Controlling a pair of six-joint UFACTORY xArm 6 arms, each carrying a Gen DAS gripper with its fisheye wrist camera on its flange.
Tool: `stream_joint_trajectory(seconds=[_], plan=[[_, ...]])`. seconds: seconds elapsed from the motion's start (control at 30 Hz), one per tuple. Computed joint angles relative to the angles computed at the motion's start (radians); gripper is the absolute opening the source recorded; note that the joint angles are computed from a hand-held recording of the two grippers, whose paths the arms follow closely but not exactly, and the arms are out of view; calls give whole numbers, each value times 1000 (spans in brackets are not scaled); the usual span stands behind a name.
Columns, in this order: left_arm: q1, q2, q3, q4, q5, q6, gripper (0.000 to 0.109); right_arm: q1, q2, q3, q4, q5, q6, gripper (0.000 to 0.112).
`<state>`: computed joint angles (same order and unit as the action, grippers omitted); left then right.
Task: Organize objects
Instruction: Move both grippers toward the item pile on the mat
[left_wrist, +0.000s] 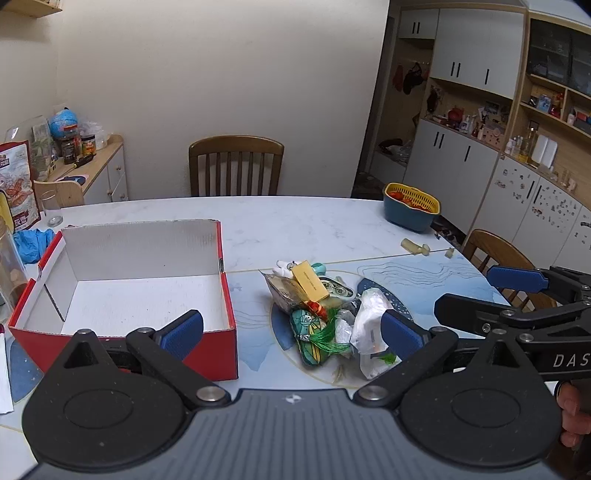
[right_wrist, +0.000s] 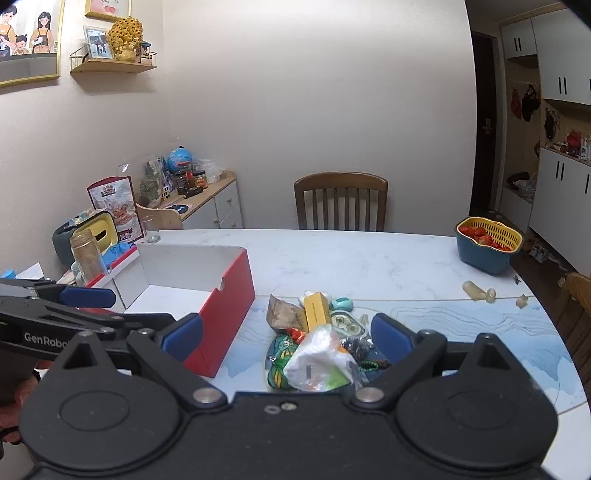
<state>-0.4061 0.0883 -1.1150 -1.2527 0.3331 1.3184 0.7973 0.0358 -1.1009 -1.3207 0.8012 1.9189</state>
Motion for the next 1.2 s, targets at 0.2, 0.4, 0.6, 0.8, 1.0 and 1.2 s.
stream_joint_trajectory(seconds=[0.2, 0.4, 0.6, 0.8, 1.0, 1.2], plan=[[-26, 25, -21, 31, -37, -55, 103, -44, -21, 31, -27, -67, 3, 96], [-45, 62, -45, 83, -64, -125, 103, -89, -34, 58, -42, -131, -6, 96], [-53, 123, -83, 215, -78, -289, 103, -148, -31, 88, -40, -215, -45, 93], [-71, 201, -140, 397, -100, -483, 103, -217, 7, 105, -20, -315, -153, 89], [-77, 289, -235, 602, -109, -704, 102, -281, 64, 101, -15, -436, -250, 82], [-81, 412, -383, 863, -91, -948, 102, -331, 99, 88, -51, -532, -276, 80]])
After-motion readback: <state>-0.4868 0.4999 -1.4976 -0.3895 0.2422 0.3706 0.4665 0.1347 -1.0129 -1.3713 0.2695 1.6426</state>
